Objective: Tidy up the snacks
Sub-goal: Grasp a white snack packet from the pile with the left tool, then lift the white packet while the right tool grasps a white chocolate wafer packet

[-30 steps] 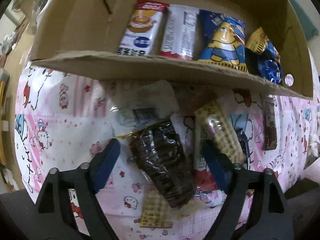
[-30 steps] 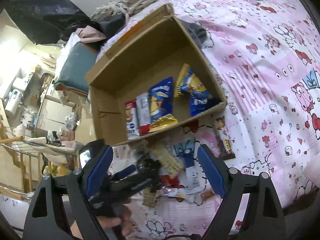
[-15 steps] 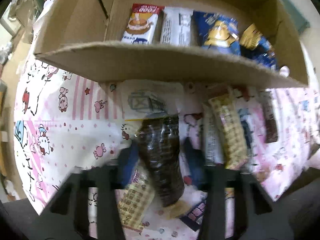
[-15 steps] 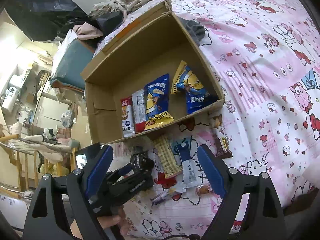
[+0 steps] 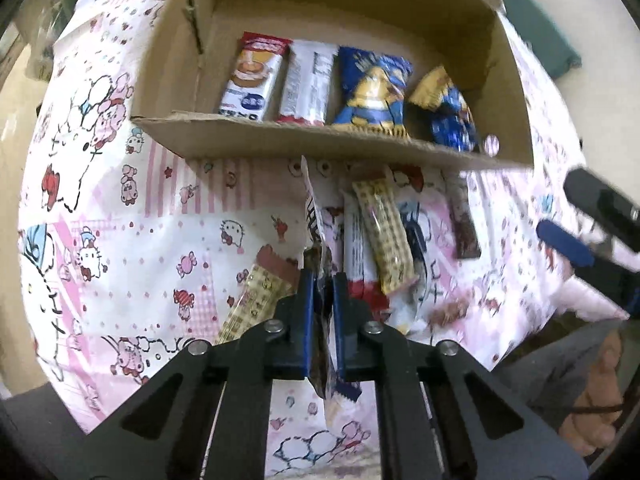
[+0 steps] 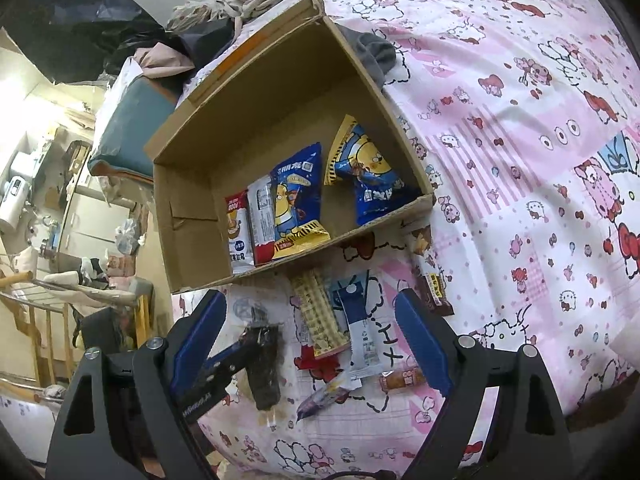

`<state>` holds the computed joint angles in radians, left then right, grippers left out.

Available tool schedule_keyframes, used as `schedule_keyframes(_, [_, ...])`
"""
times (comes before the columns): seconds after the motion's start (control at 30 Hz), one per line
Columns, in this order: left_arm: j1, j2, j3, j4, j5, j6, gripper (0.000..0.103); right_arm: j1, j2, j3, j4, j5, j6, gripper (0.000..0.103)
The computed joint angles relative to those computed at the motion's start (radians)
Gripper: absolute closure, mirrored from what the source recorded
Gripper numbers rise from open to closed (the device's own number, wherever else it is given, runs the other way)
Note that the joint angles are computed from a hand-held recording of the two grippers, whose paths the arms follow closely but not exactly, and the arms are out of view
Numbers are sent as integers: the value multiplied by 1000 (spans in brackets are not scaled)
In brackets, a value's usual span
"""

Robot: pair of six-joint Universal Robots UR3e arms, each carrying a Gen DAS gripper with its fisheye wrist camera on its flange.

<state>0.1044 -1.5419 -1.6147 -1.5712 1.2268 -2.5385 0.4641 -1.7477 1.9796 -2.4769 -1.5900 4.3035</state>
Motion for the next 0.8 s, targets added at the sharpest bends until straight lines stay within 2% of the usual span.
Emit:
schedule_keyframes(0.07, [-30, -28, -19, 41, 19, -14, 96, 4, 7, -9, 10, -2, -4, 14])
schedule_keyframes(0.17, [-119, -99, -66, 199, 84, -88, 90, 4, 9, -11, 16, -4, -4, 14])
schedule_keyframes(0.23, [-149, -155, -62, 213, 124, -87, 91, 4, 6, -12, 29, -12, -7, 14])
schedule_keyframes(0.3, [-145, -145, -73, 221, 122, -76, 93, -2, -9, 1, 38, -13, -6, 14])
schedule_keyframes(0.4, [-110, -92, -56, 159, 93, -47, 94, -28, -52, 50, 26, 6, 0, 14])
schedule_keyframes(0.53, [-16, -11, -5, 5, 53, 27, 94, -66, -106, 107, 67, 7, -12, 16])
schedule_keyframes(0.6, [28, 28, 12, -39, 35, 62, 94, -81, -105, 120, 101, -3, -36, 31])
schedule_keyframes(0.63, [54, 47, 16, -54, 24, 79, 94, -87, -93, 118, 119, -3, -53, 33])
schedule_keyframes(0.7, [103, 66, 32, -85, 10, 106, 93, -117, -62, 135, 119, 29, -103, 46])
schedule_keyframes(0.8, [139, 81, 26, -80, 2, 102, 93, -129, 59, 89, 161, 50, -166, 48])
